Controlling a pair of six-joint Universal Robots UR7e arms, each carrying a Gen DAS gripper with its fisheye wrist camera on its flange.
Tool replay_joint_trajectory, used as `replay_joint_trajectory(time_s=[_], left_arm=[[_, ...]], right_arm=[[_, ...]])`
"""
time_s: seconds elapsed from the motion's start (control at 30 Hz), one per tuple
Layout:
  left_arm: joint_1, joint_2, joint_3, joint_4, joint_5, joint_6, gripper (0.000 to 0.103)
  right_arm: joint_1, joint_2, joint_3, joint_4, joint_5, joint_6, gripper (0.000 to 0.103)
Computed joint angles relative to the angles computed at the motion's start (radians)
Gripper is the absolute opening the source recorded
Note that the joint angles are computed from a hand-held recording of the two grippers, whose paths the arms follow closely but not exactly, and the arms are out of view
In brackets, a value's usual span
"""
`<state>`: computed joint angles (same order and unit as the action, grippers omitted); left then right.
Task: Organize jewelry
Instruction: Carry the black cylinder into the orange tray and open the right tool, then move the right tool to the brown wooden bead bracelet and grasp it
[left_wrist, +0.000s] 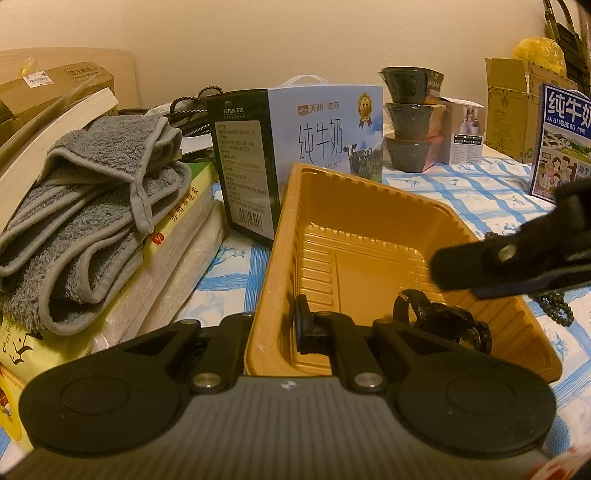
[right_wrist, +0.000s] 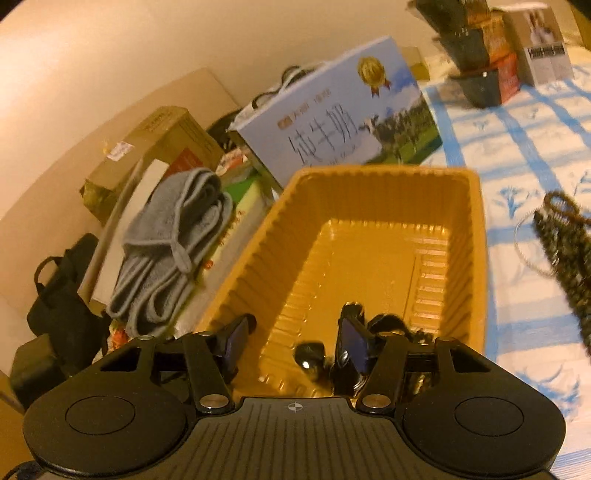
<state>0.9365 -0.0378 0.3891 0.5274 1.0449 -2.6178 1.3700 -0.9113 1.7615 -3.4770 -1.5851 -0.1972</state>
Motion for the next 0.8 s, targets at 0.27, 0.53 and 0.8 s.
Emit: replay_joint_trajectory(time_s=[0.27, 0.53, 0.8], left_arm=[[0.001, 0.0, 0.001, 0.0, -0.002, -0.002, 0.008], [0.0, -0.001, 0.003, -0.002, -0.003, -0.002, 0.008], [0.001, -0.002, 0.006, -0.003, -0.005, -0.001, 0.008]], right_arm=[[-0.027, -0.085, 0.123, -0.113, -0.09, -0.064, 0.056], [-0.072, -0.159, 0.226, -0.203, -0.27, -0.09, 0.056], [-0.132, -0.194, 0.268, -0.239, -0.325, -0.068, 0.056]])
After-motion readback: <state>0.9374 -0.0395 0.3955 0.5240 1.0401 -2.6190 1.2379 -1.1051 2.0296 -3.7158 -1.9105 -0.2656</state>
